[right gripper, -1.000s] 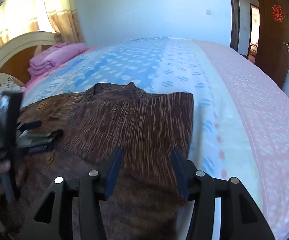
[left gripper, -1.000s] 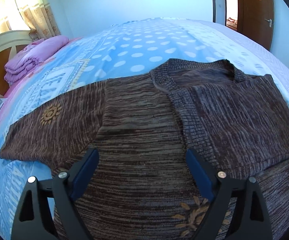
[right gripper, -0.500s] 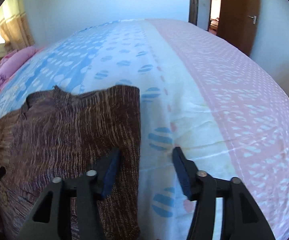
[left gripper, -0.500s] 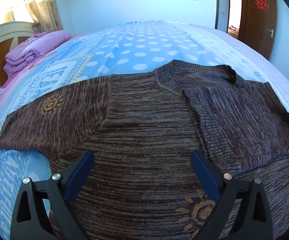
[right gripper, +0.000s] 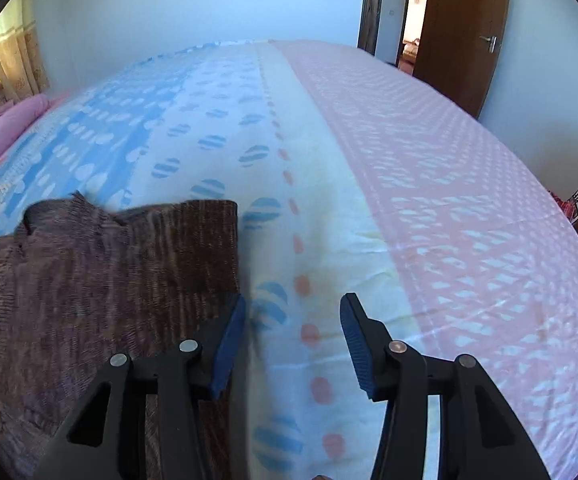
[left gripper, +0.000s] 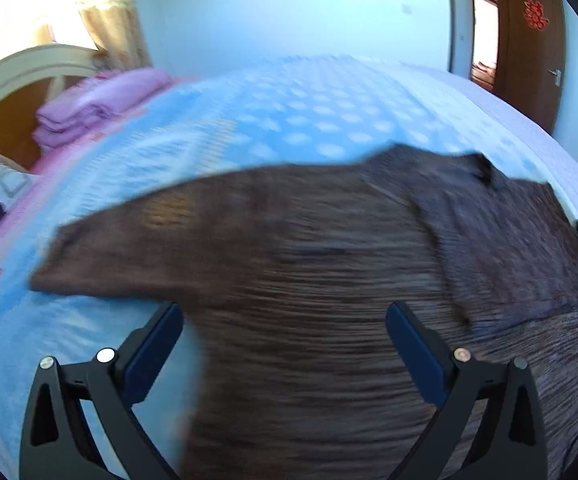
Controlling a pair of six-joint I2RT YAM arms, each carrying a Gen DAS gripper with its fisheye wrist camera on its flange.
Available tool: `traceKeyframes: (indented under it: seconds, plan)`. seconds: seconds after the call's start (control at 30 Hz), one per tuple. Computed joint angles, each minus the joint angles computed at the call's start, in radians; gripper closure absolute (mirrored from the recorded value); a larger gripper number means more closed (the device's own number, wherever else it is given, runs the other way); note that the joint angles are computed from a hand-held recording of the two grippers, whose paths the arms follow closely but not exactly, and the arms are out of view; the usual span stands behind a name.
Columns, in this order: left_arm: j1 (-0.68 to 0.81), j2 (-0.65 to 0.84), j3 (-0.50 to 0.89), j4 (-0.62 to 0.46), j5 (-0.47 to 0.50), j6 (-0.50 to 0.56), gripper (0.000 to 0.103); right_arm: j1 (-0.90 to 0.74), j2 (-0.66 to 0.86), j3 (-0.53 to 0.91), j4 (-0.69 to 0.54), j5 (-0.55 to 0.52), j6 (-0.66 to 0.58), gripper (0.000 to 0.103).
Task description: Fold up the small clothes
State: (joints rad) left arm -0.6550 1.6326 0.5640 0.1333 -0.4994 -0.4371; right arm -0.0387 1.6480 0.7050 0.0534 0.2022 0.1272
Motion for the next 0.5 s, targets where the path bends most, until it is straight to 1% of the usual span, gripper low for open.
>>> traceKeyframes:
  seconds: [0.03,0.1,0.13,0.2,0.23,0.27,0.3,0.37,0.4,0.43,0.47,0.5]
  plan:
    - [0.029,-0.041,-0.031,0.006,-0.002,0.023,0.000,0.002,-0.041,-0.031,0.009,-0.030,0.002,0.052]
    - [0.147,-0.135,-0.108,0.030,0.005,0.101,0.000,0.046,-0.124,-0.078,-0.005,-0.078,0.005,0.052]
    - [0.189,-0.146,-0.119,0.037,0.011,0.127,0.000,0.087,-0.153,-0.096,-0.004,-0.090,0.007,0.052]
    - [0.335,-0.145,-0.143,0.066,0.045,0.213,0.000,0.171,-0.157,-0.118,0.025,-0.108,0.010,0.052]
    - [0.411,-0.133,-0.146,0.073,0.056,0.243,0.000,0.219,-0.146,-0.121,0.036,-0.113,0.013,0.052]
    - [0.456,-0.124,-0.149,0.083,0.068,0.258,0.000,0.262,-0.126,-0.122,0.051,-0.109,0.018,0.052]
    - [0.540,-0.116,-0.154,0.098,0.105,0.284,0.000,0.295,-0.097,-0.118,0.067,-0.099,0.021,0.052]
    - [0.629,-0.101,-0.163,0.131,0.122,0.314,0.000,0.363,-0.017,-0.110,0.120,-0.031,0.010,0.051]
    - [0.659,-0.094,-0.167,0.145,0.130,0.326,0.000,0.382,0.031,-0.104,0.151,0.002,0.001,0.050]
    - [0.690,-0.088,-0.167,0.152,0.149,0.335,0.000,0.392,0.086,-0.090,0.168,0.027,-0.005,0.047]
    - [0.744,-0.076,-0.157,0.153,0.196,0.339,0.000,0.391,0.105,-0.098,0.198,0.031,-0.002,0.045]
    - [0.770,-0.060,-0.141,0.146,0.226,0.330,0.000,0.384,0.097,-0.104,0.202,0.028,-0.001,0.043]
